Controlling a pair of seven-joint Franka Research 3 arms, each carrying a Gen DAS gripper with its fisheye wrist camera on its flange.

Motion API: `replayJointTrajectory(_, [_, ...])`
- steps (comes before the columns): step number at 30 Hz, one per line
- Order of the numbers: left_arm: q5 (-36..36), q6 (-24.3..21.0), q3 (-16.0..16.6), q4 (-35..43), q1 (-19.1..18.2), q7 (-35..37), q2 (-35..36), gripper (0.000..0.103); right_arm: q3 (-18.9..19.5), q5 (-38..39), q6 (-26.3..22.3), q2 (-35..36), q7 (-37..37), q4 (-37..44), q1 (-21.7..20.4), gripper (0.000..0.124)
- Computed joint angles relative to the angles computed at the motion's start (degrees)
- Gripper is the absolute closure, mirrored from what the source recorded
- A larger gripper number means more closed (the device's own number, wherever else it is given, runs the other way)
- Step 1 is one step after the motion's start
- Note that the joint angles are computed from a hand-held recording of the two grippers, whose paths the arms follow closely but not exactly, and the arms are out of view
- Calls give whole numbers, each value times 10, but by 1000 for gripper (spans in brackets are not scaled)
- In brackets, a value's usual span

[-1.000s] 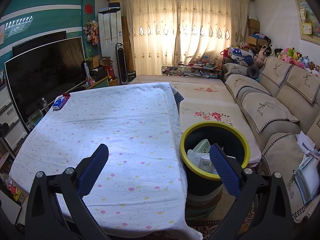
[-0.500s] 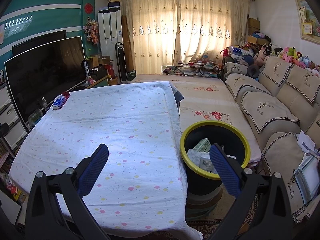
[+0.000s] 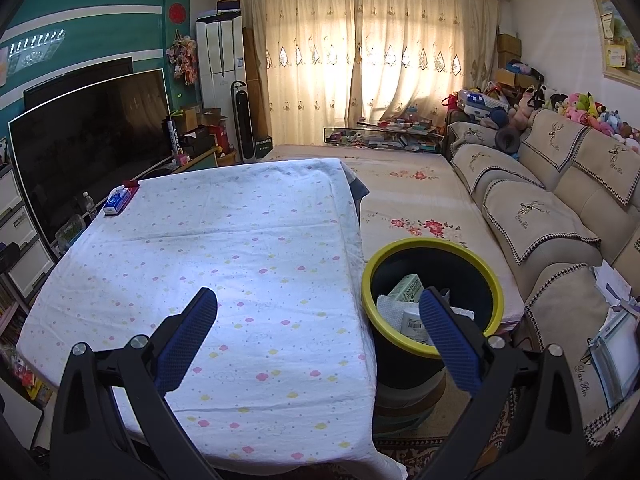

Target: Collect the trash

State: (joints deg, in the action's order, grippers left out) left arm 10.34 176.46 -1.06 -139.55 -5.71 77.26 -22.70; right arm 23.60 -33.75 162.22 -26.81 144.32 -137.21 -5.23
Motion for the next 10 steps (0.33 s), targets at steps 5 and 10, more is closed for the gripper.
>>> replayJointTrajectory(5, [-50,-53,40,64,-41,40,58,5,0,-20,-6,51,-10,47,0,28])
replayJointTrajectory(10, [-62,-83,28,185,-1,42,197,5,-36,-8,-23,187,-63,163,48,28])
